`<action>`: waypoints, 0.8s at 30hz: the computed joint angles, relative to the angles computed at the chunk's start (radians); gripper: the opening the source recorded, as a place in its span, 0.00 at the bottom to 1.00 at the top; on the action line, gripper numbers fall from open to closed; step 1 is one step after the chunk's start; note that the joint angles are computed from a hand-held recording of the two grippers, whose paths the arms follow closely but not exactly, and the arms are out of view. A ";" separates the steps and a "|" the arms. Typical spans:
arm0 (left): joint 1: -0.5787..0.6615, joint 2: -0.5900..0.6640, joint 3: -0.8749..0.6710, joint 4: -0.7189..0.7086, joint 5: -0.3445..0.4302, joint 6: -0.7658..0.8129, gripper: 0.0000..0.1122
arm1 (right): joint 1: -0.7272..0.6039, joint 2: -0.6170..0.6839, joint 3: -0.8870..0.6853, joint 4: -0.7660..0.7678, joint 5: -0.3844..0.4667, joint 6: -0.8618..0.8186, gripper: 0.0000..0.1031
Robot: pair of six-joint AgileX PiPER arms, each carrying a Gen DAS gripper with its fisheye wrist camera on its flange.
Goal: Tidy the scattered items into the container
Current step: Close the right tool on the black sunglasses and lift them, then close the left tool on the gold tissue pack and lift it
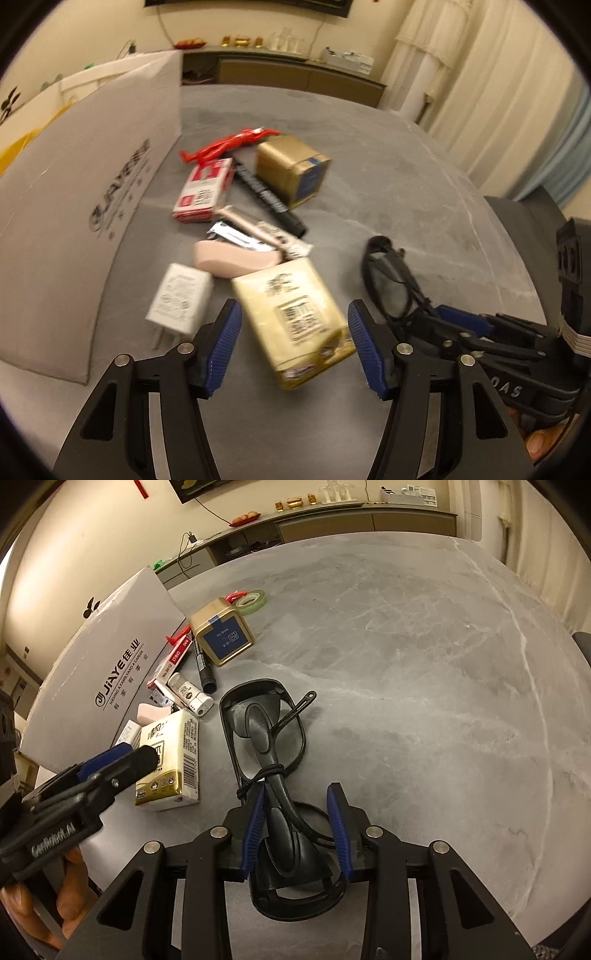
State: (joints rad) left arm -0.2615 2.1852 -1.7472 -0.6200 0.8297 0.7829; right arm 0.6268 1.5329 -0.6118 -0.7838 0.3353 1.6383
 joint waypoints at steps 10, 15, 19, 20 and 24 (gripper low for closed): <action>-0.008 0.060 -0.073 0.085 0.028 -0.106 0.58 | 0.039 0.027 -0.023 -0.049 0.038 0.020 0.32; -0.005 0.063 -0.074 0.073 0.026 -0.106 0.57 | 0.034 0.018 -0.012 -0.056 0.021 0.024 0.36; -0.055 0.030 0.004 0.139 -0.081 -0.087 0.57 | 0.052 0.030 -0.020 -0.101 0.050 0.071 0.55; -0.062 0.023 0.019 0.156 -0.103 -0.087 0.57 | 0.053 0.030 -0.020 -0.105 0.048 0.074 0.55; -0.037 0.038 -0.022 0.131 -0.051 -0.083 0.51 | 0.025 0.009 -0.004 -0.041 -0.011 0.005 0.24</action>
State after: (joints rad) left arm -0.2987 2.2235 -1.7696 -0.4885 0.7792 0.6995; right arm 0.6513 1.5422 -0.6160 -0.8252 0.3244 1.6436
